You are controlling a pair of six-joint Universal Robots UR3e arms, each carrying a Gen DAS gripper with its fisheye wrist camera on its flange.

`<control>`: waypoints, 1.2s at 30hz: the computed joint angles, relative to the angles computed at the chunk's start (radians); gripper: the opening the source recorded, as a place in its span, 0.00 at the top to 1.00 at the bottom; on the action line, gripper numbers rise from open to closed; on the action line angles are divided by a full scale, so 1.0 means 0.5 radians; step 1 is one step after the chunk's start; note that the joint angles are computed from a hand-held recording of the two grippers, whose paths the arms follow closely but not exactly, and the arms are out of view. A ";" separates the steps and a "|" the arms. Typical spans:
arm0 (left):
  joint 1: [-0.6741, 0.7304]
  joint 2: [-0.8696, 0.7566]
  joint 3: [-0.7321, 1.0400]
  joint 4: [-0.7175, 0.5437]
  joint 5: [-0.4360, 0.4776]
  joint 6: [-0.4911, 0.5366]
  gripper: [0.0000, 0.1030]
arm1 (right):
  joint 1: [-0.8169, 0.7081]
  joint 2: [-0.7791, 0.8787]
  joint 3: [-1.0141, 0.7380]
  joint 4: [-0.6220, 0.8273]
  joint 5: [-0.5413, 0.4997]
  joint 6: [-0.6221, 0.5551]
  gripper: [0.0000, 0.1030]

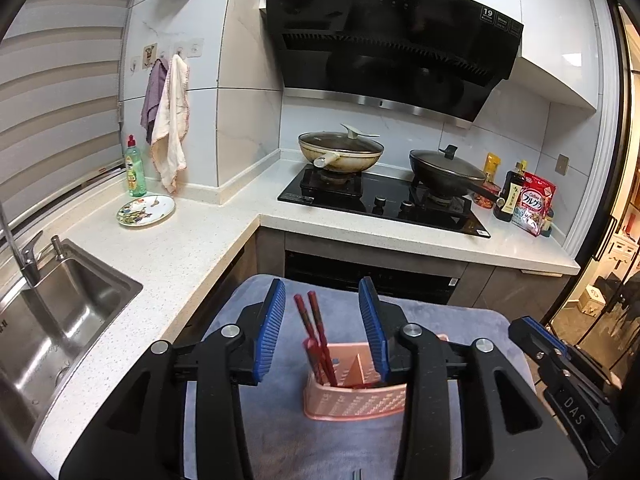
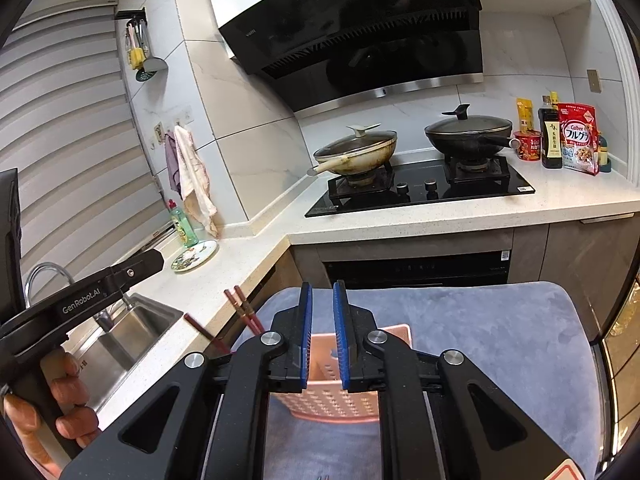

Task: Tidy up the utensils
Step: 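Move both open tools back toward the last green and brown chopsticks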

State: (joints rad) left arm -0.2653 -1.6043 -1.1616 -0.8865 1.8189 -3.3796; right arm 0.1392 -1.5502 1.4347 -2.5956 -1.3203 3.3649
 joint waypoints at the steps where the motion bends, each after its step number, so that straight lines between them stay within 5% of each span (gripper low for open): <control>1: -0.010 0.036 -0.041 -0.003 0.019 0.001 0.63 | -0.001 -0.066 0.067 -0.004 0.001 -0.010 0.88; 5: -0.061 0.247 -0.308 -0.016 0.091 -0.006 0.63 | -0.014 -0.333 0.354 -0.020 0.016 -0.035 0.80; 22: -0.439 0.973 -1.465 0.020 0.360 -0.324 0.61 | 0.322 -1.322 1.497 0.159 -0.239 -0.031 0.80; 36: -0.798 1.148 -2.085 -0.027 0.456 -0.764 0.59 | 1.090 -1.150 2.007 -0.131 -0.757 0.413 0.80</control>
